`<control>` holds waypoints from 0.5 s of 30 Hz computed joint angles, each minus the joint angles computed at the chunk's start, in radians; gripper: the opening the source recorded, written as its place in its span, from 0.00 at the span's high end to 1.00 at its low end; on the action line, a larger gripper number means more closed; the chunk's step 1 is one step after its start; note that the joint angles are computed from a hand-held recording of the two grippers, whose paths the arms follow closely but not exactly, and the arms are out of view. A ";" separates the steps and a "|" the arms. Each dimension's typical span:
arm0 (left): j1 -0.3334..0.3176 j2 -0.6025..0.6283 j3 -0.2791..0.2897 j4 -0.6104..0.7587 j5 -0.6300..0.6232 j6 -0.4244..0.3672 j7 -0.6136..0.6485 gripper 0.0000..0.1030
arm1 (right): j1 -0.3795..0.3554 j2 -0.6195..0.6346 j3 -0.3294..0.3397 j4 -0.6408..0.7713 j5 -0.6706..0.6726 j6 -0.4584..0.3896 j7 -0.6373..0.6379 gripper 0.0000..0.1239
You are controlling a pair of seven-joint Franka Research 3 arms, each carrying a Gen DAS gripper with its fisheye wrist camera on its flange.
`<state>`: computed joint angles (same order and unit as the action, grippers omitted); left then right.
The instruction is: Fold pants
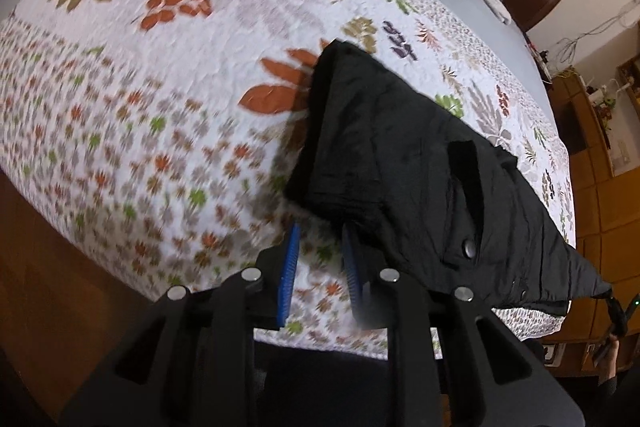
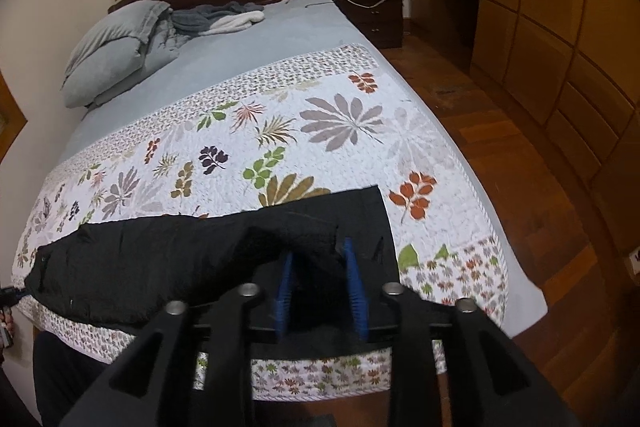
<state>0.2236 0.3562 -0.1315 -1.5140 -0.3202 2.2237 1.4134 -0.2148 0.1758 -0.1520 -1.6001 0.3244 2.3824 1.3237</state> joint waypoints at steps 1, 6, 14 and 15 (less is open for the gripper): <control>0.003 -0.013 0.000 -0.022 -0.005 0.008 0.002 0.80 | 0.002 -0.006 -0.003 -0.013 -0.008 0.005 0.010 0.70; 0.002 -0.072 0.009 -0.103 -0.018 0.059 0.003 0.72 | -0.008 -0.026 -0.012 -0.066 0.010 0.013 0.061 0.55; -0.030 -0.117 0.006 -0.151 -0.042 0.114 0.010 0.49 | -0.073 -0.043 -0.014 -0.175 0.330 -0.024 0.157 0.46; -0.036 -0.116 0.007 -0.151 -0.039 0.117 0.002 0.44 | -0.083 -0.049 -0.013 -0.196 0.399 -0.024 0.149 0.45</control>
<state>0.1877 0.2401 -0.1245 -1.6648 -0.3595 2.3410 1.4154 -0.2980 0.1269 -0.1645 -1.7964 0.7231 2.3581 1.4726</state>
